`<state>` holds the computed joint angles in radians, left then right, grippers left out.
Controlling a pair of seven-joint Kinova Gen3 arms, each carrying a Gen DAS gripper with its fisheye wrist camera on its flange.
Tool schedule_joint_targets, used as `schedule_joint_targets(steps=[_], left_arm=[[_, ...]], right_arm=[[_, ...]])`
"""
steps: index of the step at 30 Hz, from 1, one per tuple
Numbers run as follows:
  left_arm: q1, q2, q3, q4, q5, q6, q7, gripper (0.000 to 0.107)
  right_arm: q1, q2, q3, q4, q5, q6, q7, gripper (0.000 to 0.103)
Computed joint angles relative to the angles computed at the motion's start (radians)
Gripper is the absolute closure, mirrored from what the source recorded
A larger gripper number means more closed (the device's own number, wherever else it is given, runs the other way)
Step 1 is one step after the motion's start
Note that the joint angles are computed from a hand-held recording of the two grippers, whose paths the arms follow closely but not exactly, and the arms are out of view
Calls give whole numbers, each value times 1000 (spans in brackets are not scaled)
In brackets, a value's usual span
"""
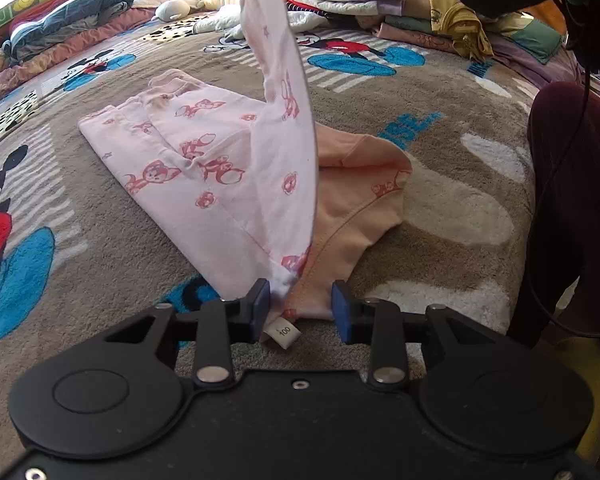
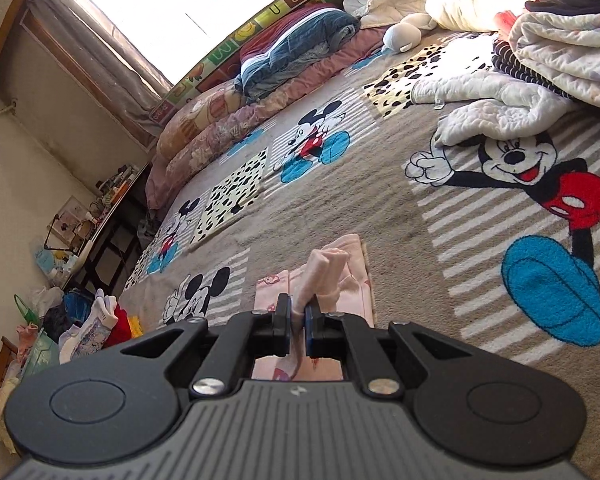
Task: Fold clothes
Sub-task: 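Carry the held pink end over the garment toward the left gripper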
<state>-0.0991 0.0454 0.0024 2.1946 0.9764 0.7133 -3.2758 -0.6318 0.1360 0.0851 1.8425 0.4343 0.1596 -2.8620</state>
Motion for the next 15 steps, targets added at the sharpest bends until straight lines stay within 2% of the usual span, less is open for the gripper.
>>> schedule_joint_targets(steps=[4,15], left_arm=[[-10,10,-5,-8,-5,25,-7,71],[-58,43,-14,-39,-13,113,-10,70]], right_arm=[[56,76,-81,-131,-66,100,126,94],[60,295,-121,-461,-187,318,372,94]])
